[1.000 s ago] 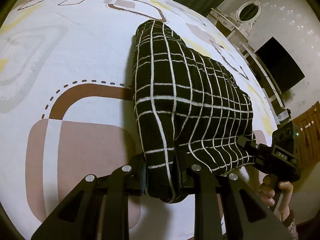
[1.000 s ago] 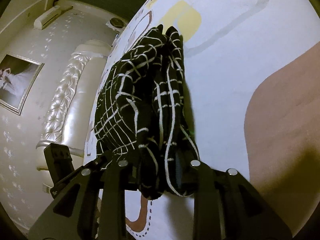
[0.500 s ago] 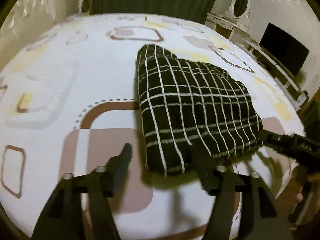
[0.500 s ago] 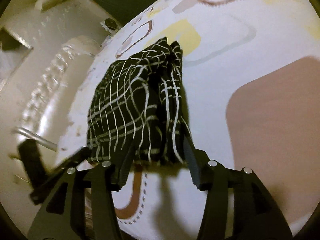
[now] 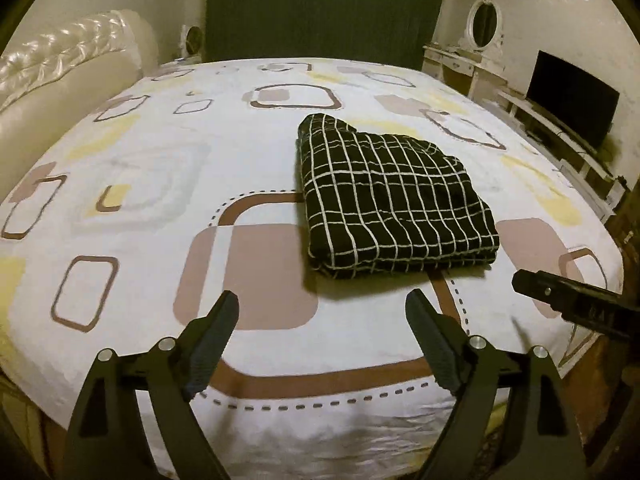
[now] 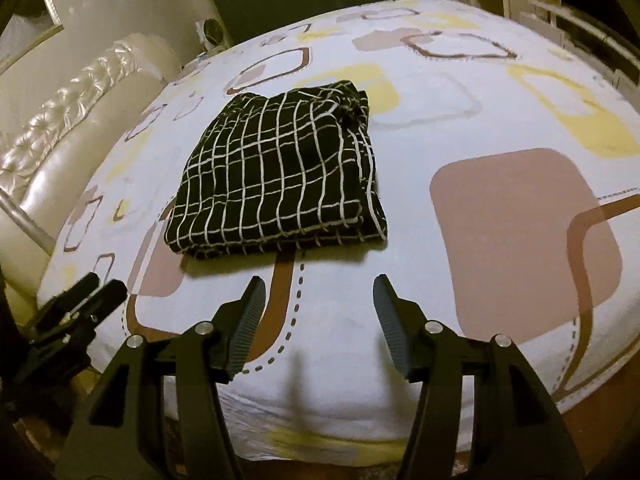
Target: Fold small clothes
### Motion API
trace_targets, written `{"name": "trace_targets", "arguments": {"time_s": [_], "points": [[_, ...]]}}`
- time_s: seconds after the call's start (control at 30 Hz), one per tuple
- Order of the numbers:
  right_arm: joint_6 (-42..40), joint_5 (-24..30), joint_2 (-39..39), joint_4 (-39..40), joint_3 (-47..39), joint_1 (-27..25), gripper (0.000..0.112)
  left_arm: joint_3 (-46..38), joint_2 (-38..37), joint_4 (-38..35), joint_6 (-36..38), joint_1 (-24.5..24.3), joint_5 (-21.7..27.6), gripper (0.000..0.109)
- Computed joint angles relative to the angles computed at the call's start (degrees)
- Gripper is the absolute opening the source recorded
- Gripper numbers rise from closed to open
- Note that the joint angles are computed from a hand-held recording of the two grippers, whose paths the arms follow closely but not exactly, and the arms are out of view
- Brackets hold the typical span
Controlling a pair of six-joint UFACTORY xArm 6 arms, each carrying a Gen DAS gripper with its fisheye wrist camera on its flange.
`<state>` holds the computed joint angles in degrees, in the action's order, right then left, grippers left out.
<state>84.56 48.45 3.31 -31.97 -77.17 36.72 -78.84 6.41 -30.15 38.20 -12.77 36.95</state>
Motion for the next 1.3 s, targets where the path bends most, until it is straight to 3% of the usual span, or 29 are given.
{"name": "trace_targets", "arguments": {"time_s": [0.07, 0.13, 0.33, 0.63, 0.77, 1.3], "points": [[-0.7, 3.6, 0.4, -1.3, -1.6, 1.4, 0.056, 0.0, -0.8, 0.0, 0.3, 0.1, 1.3, 0.085], [-1.1, 6.1, 0.6, -2.5, -2.7, 2.6, 0.061, 1.9, -2.5, 0.1, 0.4, -0.2, -0.7, 0.085], [0.4, 8.4, 0.1, -3.5, -2.5, 3.9, 0.064, 6.4, -5.8, 1.8, 1.8, -0.5, -4.0, 0.085], [-0.2, 8.3, 1.3, -1.9, -3.1, 4.1, 0.065, 8.3, -6.8, 5.1, -3.6, 0.7, -3.2, 0.085], [0.1, 8.6, 1.6, -1.9, -3.2, 4.3, 0.065, 10.1, -7.8, 5.6, -2.9, 0.1, -5.1, 0.085], [0.0, 9.2, 2.4, -1.5, -3.9, 5.0, 0.066, 11.1, -8.8, 5.7, -3.0, -0.3, -5.2, 0.085]]}}
